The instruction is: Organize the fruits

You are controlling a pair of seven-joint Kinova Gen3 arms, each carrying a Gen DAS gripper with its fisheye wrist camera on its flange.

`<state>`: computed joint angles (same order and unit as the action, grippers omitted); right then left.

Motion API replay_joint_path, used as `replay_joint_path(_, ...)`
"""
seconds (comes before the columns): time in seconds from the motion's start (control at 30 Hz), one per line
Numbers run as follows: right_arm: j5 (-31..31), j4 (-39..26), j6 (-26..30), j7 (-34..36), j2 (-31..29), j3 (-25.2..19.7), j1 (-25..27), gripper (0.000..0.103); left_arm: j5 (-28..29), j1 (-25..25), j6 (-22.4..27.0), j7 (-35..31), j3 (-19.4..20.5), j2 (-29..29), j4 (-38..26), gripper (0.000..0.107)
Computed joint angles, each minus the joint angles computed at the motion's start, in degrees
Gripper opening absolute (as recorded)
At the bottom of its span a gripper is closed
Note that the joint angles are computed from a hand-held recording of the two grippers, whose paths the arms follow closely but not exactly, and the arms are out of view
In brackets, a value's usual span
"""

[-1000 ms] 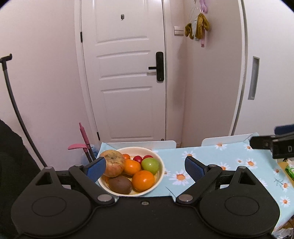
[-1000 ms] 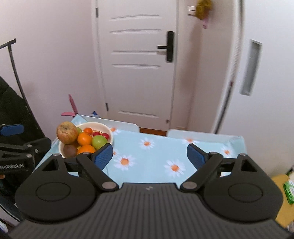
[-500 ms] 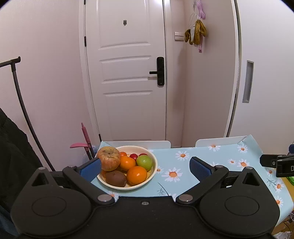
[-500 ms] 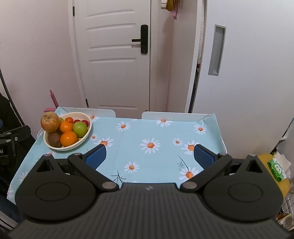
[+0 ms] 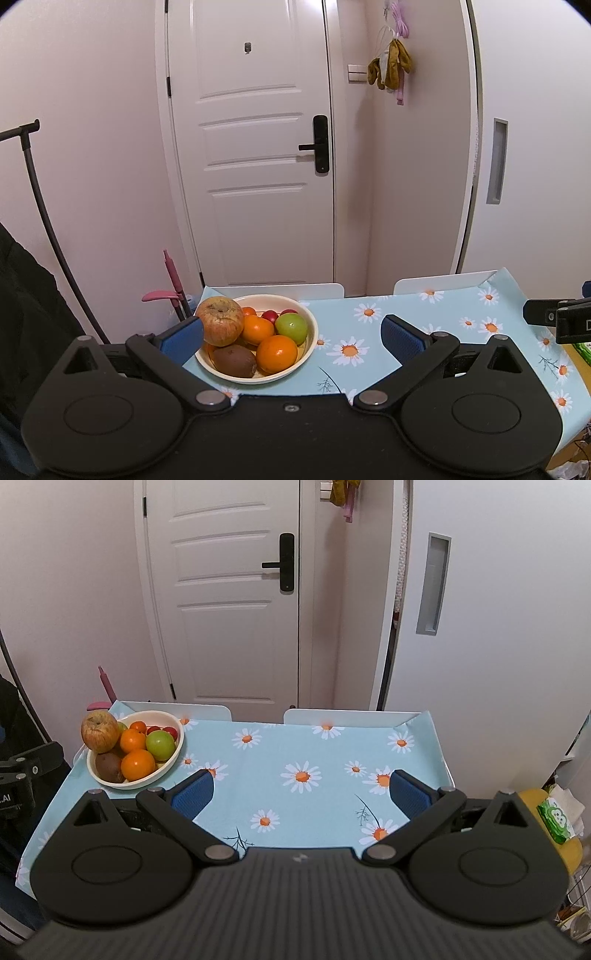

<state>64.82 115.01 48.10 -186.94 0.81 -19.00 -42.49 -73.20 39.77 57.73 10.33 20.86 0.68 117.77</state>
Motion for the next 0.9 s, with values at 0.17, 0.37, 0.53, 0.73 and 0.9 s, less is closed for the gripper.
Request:
replay_joint_path(0.17, -0.35, -0.23, 0.08, -0.01, 0.05, 0.05, -0.02, 0.103, -0.25, 0.16, 0.26, 0.25, 0.03, 0.08, 0.04, 0.103)
replay_joint_path(0.37, -0.81, -0.61, -0.10, 0.29, 0.24, 0.23, 0.10, 0.103, -0.58, 0.21, 0.29, 0.56, -0.03, 0.17, 0.16, 0.103)
replay_joint_path(0.53, -1.09, -0.68, -0.32, 0.52, 0.23, 0.35, 0.18, 0.103, -0.62, 0.11, 0.11, 0.59, -0.13, 0.12, 0.16, 0.103)
replay_joint_path(0.73, -0.97, -0.89, -0.09, -0.02, 0.53, 0.39, 0.03, 0.103, -0.74, -0.26, -0.24, 0.59, -0.26, -0.06, 0.25, 0.103)
replay_joint_path(0.9, -1.01, -0.88, -0.15, -0.19, 0.52, 0.48, -0.07, 0.103, -0.74, -0.34, -0.22, 0.57, -0.18, -0.07, 0.26, 0.103)
